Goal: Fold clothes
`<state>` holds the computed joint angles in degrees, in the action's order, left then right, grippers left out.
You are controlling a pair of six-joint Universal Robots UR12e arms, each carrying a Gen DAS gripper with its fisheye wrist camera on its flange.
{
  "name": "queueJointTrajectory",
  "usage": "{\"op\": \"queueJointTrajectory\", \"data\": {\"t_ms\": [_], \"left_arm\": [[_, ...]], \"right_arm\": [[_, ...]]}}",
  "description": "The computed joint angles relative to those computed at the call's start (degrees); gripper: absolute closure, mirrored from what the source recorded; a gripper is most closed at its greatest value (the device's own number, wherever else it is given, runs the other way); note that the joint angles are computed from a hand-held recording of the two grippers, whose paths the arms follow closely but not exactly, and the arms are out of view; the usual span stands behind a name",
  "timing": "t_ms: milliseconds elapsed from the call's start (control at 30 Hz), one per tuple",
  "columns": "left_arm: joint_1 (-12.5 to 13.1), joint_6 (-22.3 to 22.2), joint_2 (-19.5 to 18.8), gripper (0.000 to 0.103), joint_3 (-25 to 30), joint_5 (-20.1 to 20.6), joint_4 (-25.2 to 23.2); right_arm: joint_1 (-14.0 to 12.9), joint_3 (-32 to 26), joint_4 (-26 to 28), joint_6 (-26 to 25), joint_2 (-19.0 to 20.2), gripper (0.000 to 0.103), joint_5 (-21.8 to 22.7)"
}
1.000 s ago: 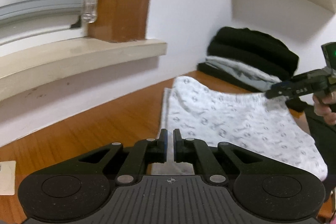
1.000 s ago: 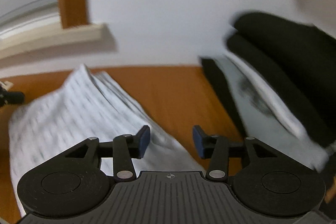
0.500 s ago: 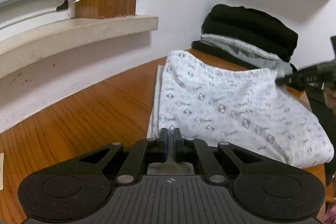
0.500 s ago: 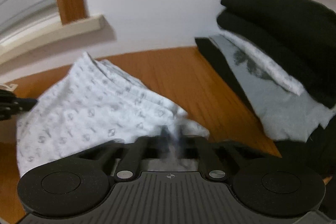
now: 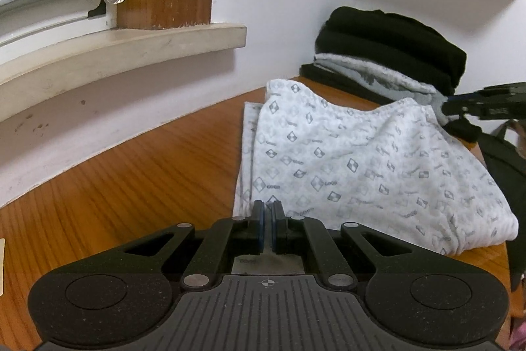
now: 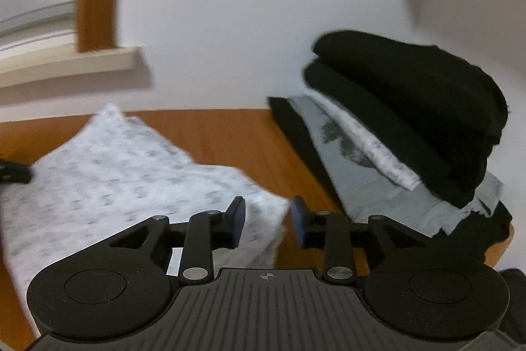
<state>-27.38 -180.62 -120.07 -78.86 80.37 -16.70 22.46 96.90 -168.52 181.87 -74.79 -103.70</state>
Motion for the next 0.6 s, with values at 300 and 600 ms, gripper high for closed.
{"op": "queueJointTrajectory", "data": {"t_ms": [300, 600], "left_arm": [[-0.3, 3.25, 1.24, 0.099, -1.93, 1.47, 3.1], [-2.67, 18.7, 4.12, 0.065, -3.4, 4.68, 0.64]], "right_arm": [[3.41, -0.29, 3.64, -5.55, -0.73, 0.058, 8.58], [5.93, 0.92, 6.59, -15.88, -1.72, 0.051, 10.64]]}}
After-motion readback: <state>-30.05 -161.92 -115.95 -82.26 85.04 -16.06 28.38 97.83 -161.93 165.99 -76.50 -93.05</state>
